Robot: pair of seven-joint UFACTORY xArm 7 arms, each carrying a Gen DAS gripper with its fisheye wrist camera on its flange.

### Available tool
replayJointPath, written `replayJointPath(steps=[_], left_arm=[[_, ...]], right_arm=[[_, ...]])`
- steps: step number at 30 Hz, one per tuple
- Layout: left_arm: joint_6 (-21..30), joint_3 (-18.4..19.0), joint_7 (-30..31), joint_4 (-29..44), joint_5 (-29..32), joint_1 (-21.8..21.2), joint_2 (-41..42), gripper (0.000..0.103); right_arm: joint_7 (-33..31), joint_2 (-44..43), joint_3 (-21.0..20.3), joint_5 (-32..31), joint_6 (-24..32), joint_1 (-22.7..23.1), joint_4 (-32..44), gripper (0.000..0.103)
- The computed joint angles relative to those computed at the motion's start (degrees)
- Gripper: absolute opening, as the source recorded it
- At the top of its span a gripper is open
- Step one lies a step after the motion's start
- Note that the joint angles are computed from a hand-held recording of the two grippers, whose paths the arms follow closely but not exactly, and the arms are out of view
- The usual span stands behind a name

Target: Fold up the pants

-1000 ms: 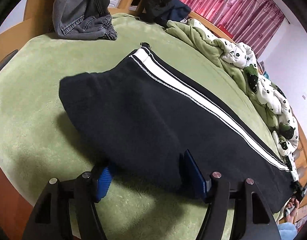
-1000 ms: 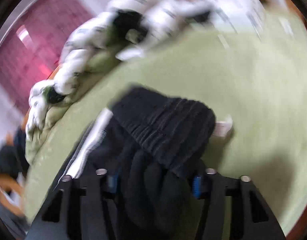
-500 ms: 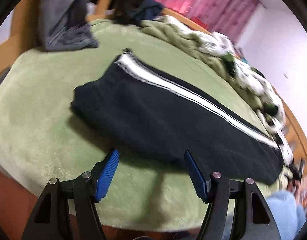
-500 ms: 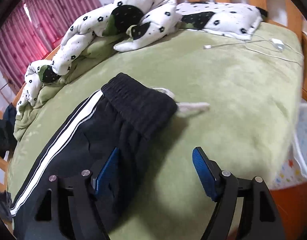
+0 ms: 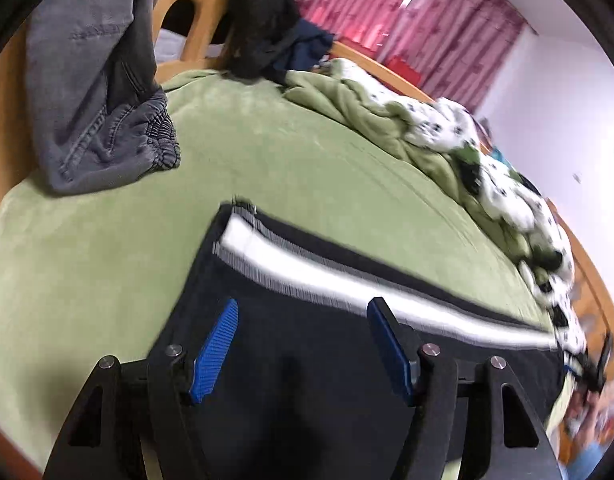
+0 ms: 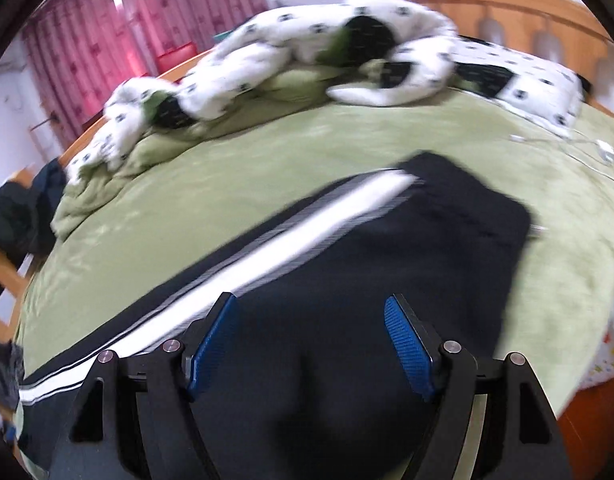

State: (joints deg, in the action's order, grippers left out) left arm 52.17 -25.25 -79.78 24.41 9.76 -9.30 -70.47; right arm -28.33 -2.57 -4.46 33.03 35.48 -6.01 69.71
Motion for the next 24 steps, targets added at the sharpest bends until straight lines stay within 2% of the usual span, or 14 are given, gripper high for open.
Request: replayJointPath(steps=[2, 3, 5, 7, 8, 9, 11, 12, 13, 15, 16, 18, 21, 24], left_arm=[[-3.5, 2.9, 1.8, 0.0, 2.0, 3.4, 3.7, 0.064], [-3.7, 3.4, 2.5, 0.5, 2.8, 5.0, 5.6, 0.063], [-2.5, 4.6, 4.6, 2.1, 4.5, 7.9, 10.1, 0.060], [-0.7, 4.9, 6.1, 4.1, 6.2, 10.2, 14.8, 0.052], [-0.3, 5.7, 6.8, 4.6, 6.5, 10.6, 16.7, 0.049], [-0.4, 6.7, 7.3, 4.7, 6.3, 10.4, 18.1, 0.041], [-2.4, 8.9, 8.5, 3.9, 5.6, 9.4, 19.9, 0.033], [-1.1, 8.2, 8.9, 4.8, 6.3, 9.8, 20.9, 0.023], [-1.3, 8.2, 9.9, 4.8, 7.3, 9.4, 20.5, 0.020], [-4.0, 6.9, 8.0, 2.3, 9.4, 9.7, 15.1, 0.020], [-5.9, 6.5, 6.9, 0.5, 10.2, 9.8, 11.4, 0.020], [-6.6, 6.8, 6.0, -1.4, 9.5, 10.2, 8.5, 0.019], [-7.2, 7.5, 5.8, -2.4, 7.7, 11.0, 11.1, 0.019], [-9.3, 6.9, 4.4, -3.9, 7.5, 11.7, 10.9, 0.019]], right_arm=[[0.7, -0.2, 1.7, -2.5, -2.1, 1.5, -1.2, 0.075], [1.1, -0.2, 2.5, -4.1, -3.4, 2.4, -2.0, 0.075], [1.3, -0.2, 3.4, -6.2, -5.2, 3.8, -3.3, 0.075], [1.2, 0.0, 4.0, -8.0, -6.6, 5.0, -4.4, 0.075], [1.4, 0.3, 4.2, -9.3, -7.3, 5.5, -4.8, 0.075], [1.9, 0.8, 4.5, -10.6, -8.1, 5.9, -5.0, 0.075], [3.5, 1.4, 5.0, -13.1, -8.9, 6.7, -5.3, 0.075], [4.0, 1.9, 5.1, -13.8, -8.9, 6.9, -4.9, 0.075], [4.4, 2.4, 5.3, -14.6, -8.7, 7.2, -4.5, 0.075], [4.0, 2.9, 5.5, -15.1, -8.5, 7.6, -3.8, 0.075], [2.5, 3.0, 5.7, -14.2, -8.7, 7.8, -3.4, 0.075], [-0.8, 3.3, 6.1, -12.4, -9.4, 8.2, -2.6, 0.075], [-6.0, 4.6, 6.9, -10.5, -9.3, 9.0, -0.4, 0.075], [-16.6, 7.9, 8.3, -7.2, -4.5, 9.1, 4.4, 0.075]])
